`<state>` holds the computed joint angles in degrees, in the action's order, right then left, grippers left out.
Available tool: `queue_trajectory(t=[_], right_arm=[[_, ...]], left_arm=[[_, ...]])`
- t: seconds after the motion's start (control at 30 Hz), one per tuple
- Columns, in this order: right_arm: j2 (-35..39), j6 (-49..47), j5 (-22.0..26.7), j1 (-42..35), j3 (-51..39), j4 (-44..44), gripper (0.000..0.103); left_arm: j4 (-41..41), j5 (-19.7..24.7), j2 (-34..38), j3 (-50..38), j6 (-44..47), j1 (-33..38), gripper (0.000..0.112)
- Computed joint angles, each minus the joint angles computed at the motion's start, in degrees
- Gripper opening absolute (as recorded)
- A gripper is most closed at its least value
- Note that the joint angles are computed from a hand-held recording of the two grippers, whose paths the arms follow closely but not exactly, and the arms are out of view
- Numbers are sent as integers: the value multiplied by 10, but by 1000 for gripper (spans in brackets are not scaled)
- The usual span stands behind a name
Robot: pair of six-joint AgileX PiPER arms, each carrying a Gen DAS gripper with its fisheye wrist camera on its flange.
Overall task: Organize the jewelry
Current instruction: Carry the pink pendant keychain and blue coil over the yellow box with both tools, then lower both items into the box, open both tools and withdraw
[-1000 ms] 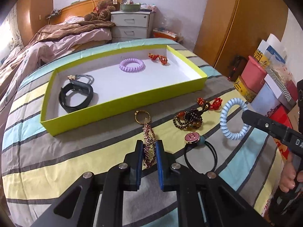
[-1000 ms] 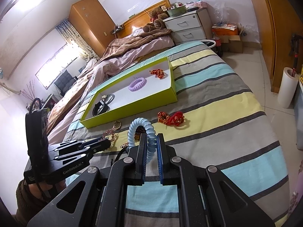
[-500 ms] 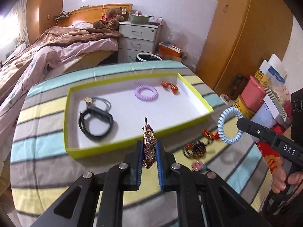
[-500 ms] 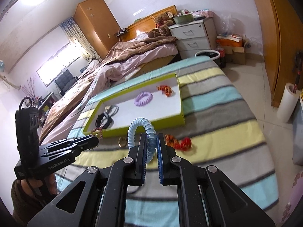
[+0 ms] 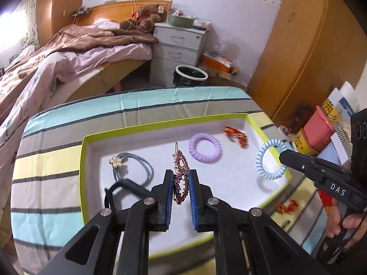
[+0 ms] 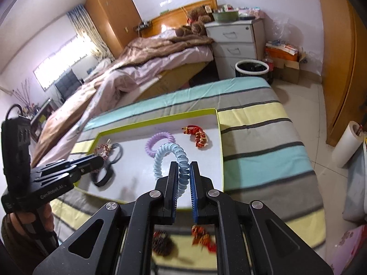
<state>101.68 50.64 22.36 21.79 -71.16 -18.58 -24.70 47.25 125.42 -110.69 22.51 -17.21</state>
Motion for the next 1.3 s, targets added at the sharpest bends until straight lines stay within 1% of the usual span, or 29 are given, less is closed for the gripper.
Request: queue_trajectory(t=[0.17,0.23,0.3,0.33,0.37,0.47,0.63,0.77,1.03,1.13,1.2,1.3], right_arm=[[51,-99,23,-22,-52,82,10],[59,-112,26,-26,-60,90,10],[68,-128,36,-29,-72,99,10],[75,-140,45,-32,-81,107,10],[82,-139,57,-32,-90,102,10],[93,-136,69,-29,-105,91,10],[105,-137,84,-28,-119,81,10],[112,-122,105,-21,-135,52,10],[117,-99,121,-11,-146,25,10],[117,-96,122,-11,-147,19,13],[118,-95,125,-9,-150,19,14],[117,-93,120,-9,-148,19,15]], left_arm=[[27,43,75,-110,-32,-8,13],[33,52,94,-139,-34,-10,13],[37,73,119,-179,-46,-9,13],[39,86,136,-204,-56,-8,13],[42,90,142,-213,-60,-8,13],[48,86,146,-212,-56,-11,13],[48,96,156,-226,-61,-12,13],[44,118,176,-264,-73,-10,13],[41,124,182,-274,-76,-10,14],[37,133,192,-293,-74,-8,17],[30,143,200,-310,-75,-5,22],[30,144,202,-313,-73,-4,31]])
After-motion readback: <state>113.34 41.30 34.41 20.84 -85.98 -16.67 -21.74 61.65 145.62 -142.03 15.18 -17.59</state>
